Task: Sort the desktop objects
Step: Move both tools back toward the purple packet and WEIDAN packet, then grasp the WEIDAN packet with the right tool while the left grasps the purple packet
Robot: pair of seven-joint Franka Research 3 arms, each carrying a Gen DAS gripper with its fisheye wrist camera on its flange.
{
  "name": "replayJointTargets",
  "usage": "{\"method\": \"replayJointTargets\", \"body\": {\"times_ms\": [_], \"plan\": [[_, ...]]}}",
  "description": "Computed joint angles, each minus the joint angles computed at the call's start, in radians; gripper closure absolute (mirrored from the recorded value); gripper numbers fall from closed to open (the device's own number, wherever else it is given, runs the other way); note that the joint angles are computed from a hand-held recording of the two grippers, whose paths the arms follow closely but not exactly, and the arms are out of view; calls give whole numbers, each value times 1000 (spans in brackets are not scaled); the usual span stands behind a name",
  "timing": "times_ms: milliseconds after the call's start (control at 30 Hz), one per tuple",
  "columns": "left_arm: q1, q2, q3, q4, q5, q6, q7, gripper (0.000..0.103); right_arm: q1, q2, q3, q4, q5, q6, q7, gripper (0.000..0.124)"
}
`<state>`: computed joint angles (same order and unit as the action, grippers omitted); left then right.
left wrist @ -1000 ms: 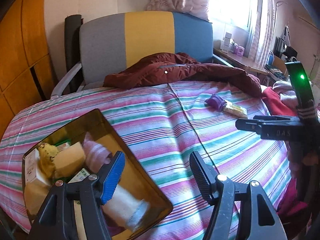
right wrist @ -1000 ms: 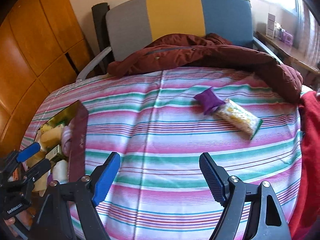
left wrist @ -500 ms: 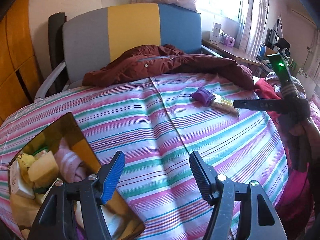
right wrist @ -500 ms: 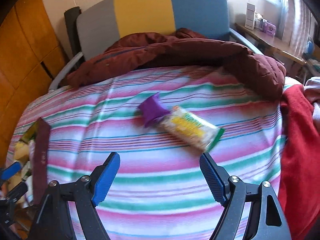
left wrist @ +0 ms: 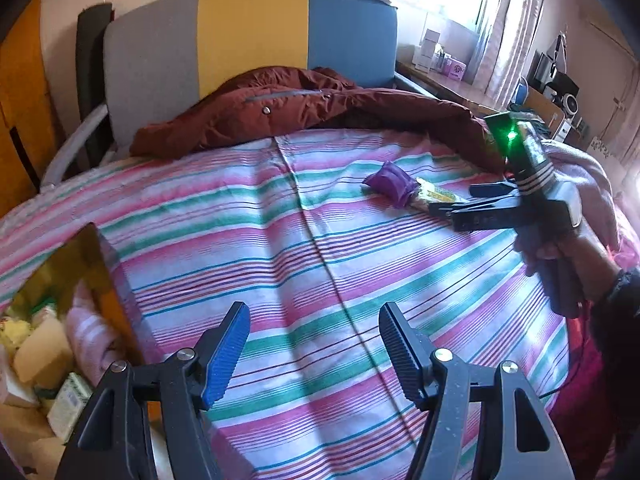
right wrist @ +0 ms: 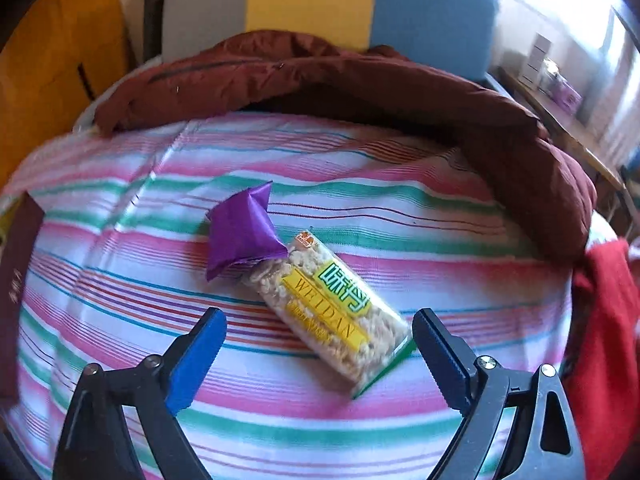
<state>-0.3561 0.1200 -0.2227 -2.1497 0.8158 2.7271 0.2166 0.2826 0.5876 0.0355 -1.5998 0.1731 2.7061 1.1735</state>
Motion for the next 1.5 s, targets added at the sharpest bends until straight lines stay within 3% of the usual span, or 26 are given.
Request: {"method": "replayJointTargets", "body": {"times_ms": [100, 267, 433, 600, 867, 1167, 1500], "plan": [[3, 30, 0, 29, -29, -2, 25, 36, 9, 46, -14, 58, -23, -19, 0, 29], [4, 81, 6, 80, -104, 17, 87, 36, -35, 105, 22, 132, 20, -61, -34, 31], [-4, 141, 15, 151, -159, 30, 135, 36, -44, 95, 35, 142, 40, -133, -84, 65], [3, 218, 12, 245, -256, 33, 233, 36, -22, 76, 8, 141, 14, -196, -81, 71], [48, 385, -29, 451, -498, 33, 414, 40, 3, 61, -48, 137, -51, -231, 40, 71], [47, 621, -54, 786, -693, -67, 502, 40, -33, 68, -33, 154, -36, -217, 94, 71], [-52, 863, 33, 1208, -685, -305, 444, 39, -68, 59, -13, 157, 16, -208, 73, 71]]}}
